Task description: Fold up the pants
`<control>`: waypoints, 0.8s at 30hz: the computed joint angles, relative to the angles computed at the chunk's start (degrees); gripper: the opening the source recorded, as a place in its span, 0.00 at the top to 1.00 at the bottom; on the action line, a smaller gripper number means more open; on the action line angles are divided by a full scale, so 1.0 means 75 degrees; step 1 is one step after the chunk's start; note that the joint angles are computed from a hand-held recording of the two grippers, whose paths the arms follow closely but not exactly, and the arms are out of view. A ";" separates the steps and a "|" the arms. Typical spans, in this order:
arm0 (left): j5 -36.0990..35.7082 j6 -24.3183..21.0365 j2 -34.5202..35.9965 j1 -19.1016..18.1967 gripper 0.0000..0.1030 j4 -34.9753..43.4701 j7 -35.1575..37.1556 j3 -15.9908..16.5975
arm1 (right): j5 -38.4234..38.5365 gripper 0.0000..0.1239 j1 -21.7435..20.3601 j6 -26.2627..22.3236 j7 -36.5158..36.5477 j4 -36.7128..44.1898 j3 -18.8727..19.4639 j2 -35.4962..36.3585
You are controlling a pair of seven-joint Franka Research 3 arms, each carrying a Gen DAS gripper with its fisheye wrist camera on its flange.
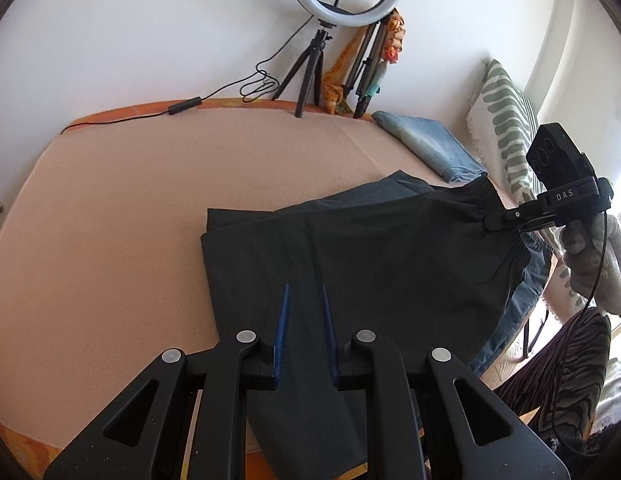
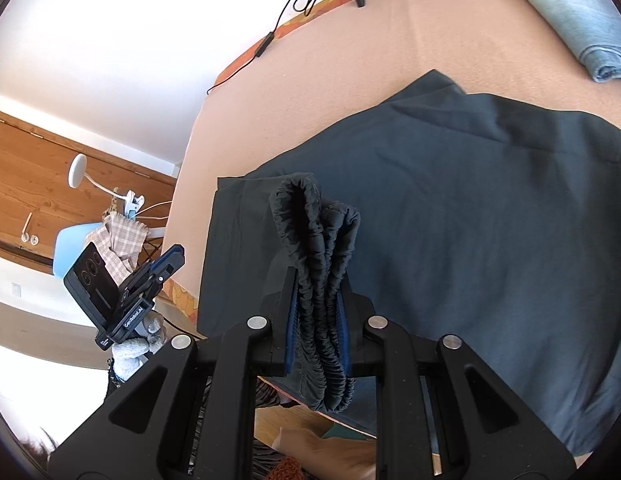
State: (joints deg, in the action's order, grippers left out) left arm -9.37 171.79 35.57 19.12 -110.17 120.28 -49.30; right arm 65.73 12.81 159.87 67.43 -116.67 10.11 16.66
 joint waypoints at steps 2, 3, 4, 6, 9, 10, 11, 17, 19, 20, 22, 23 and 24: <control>0.0124 -0.0035 0.0013 -0.0221 0.86 0.0074 0.0025 0.0083 | -0.0016 0.86 -0.0049 0.0025 0.0072 -0.0274 -0.0082 -0.0212; 0.0170 -0.0057 0.0024 -0.0330 0.86 0.0121 0.0029 0.0132 | -0.0025 0.86 -0.0062 0.0054 0.0100 -0.0396 -0.0123 -0.0301; 0.0196 -0.0070 0.0034 -0.0417 0.86 0.0155 0.0032 0.0166 | -0.0093 0.86 -0.0054 0.0084 0.0192 -0.0499 -0.0172 -0.0389; 0.0221 -0.0155 0.0091 -0.0553 0.86 0.0255 0.0056 0.0206 | -0.0207 0.86 -0.0076 0.0107 0.0302 -0.0733 -0.0272 -0.0596; 0.0238 -0.0295 0.0137 -0.0827 0.86 0.0400 0.0077 0.0380 | -0.0284 0.86 -0.0176 0.0060 0.0322 -0.1116 -0.0444 -0.0947; 0.0232 -0.0353 0.0151 -0.0909 0.86 0.0449 0.0094 0.0436 | -0.0319 0.86 -0.0204 0.0045 0.0351 -0.1233 -0.0509 -0.1046; 0.0212 -0.0402 0.0163 -0.0993 0.86 0.0498 0.0107 0.0490 | -0.0359 0.86 -0.0227 0.0051 0.0401 -0.1351 -0.0574 -0.1140; 0.0018 -0.0556 0.0243 -0.1321 0.86 0.0696 0.0317 0.0649 | -0.0687 0.86 -0.0463 -0.0006 0.0511 -0.2173 -0.0992 -0.1794; -0.0042 -0.0600 0.0265 -0.1410 0.86 0.0753 0.0387 0.0691 | -0.0712 0.86 -0.0525 0.0028 0.0571 -0.2451 -0.1110 -0.2021; -0.0062 -0.0635 0.0272 -0.1468 0.86 0.0786 0.0416 0.0727 | -0.0765 0.86 -0.0551 0.0032 0.0614 -0.2583 -0.1166 -0.2142; -0.0098 -0.0705 0.0291 -0.1614 0.86 0.0869 0.0446 0.0831 | -0.0996 0.86 -0.0610 0.0036 0.0799 -0.2823 -0.1282 -0.2346; -0.0108 -0.0751 0.0298 -0.1706 0.86 0.0916 0.0444 0.0906 | -0.1068 0.86 -0.0649 0.0043 0.0857 -0.2959 -0.1346 -0.2462; -0.0117 -0.0800 0.0305 -0.1790 0.86 0.0963 0.0453 0.0975 | -0.1047 0.86 -0.0677 0.0075 0.0875 -0.3092 -0.1403 -0.2568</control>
